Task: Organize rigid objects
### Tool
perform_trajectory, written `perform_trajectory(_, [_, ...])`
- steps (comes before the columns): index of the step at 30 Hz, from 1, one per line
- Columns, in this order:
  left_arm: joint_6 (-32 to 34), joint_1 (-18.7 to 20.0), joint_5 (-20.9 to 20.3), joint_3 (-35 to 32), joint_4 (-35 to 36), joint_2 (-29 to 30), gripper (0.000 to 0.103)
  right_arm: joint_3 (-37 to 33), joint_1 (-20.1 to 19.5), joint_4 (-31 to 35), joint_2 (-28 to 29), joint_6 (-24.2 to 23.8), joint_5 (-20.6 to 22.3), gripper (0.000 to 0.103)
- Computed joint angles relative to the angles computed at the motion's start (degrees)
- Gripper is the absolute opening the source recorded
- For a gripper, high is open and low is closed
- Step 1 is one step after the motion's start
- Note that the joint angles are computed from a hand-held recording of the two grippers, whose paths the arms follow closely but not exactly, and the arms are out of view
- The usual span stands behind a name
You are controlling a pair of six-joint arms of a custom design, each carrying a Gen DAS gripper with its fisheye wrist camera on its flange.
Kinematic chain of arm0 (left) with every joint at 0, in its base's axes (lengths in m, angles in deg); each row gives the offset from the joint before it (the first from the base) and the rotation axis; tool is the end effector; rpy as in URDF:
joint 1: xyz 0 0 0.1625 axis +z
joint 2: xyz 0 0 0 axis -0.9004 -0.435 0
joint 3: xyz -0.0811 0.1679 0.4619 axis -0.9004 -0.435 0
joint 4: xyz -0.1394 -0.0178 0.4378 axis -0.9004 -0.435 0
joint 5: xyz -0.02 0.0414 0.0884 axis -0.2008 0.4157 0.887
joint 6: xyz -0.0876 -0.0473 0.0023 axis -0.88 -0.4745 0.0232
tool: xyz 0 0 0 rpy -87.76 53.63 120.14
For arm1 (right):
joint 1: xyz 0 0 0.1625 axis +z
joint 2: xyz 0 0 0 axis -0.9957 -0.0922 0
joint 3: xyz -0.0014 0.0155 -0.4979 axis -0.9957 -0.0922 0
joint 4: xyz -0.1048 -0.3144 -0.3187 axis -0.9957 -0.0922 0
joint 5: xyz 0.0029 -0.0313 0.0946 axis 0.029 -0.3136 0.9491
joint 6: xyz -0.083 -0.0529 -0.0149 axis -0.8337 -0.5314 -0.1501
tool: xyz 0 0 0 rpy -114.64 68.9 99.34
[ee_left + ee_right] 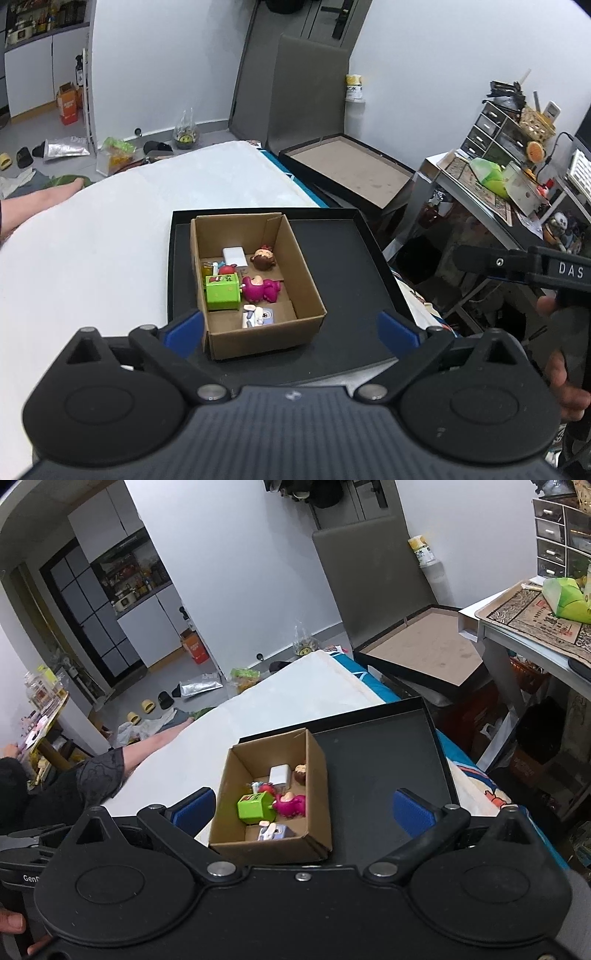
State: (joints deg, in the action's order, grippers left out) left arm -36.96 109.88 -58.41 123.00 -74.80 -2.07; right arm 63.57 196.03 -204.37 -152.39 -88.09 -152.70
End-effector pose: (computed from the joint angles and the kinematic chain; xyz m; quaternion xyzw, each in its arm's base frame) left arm -0.3123 -0.5910 0.3169 0.2325 0.9173 -0.2562 0.1970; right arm 0.3114 -0.5854 0.3056 0.0717 -0.8967 0.3820 0.2117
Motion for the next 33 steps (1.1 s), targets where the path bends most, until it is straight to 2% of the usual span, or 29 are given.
perform_trajectory(20, [-1.5,-3.3,1.1,8.0,-2.7,-5.8,0.1,7.1,3.9,-3.8,-1.2,-0.5,-5.1,0.103])
perform_trajectory(33, [-1.5,-5.1,1.6,9.7,-2.5,-7.8,0.1,8.6,5.4,-6.0,-1.9,0.0,-7.0,0.103])
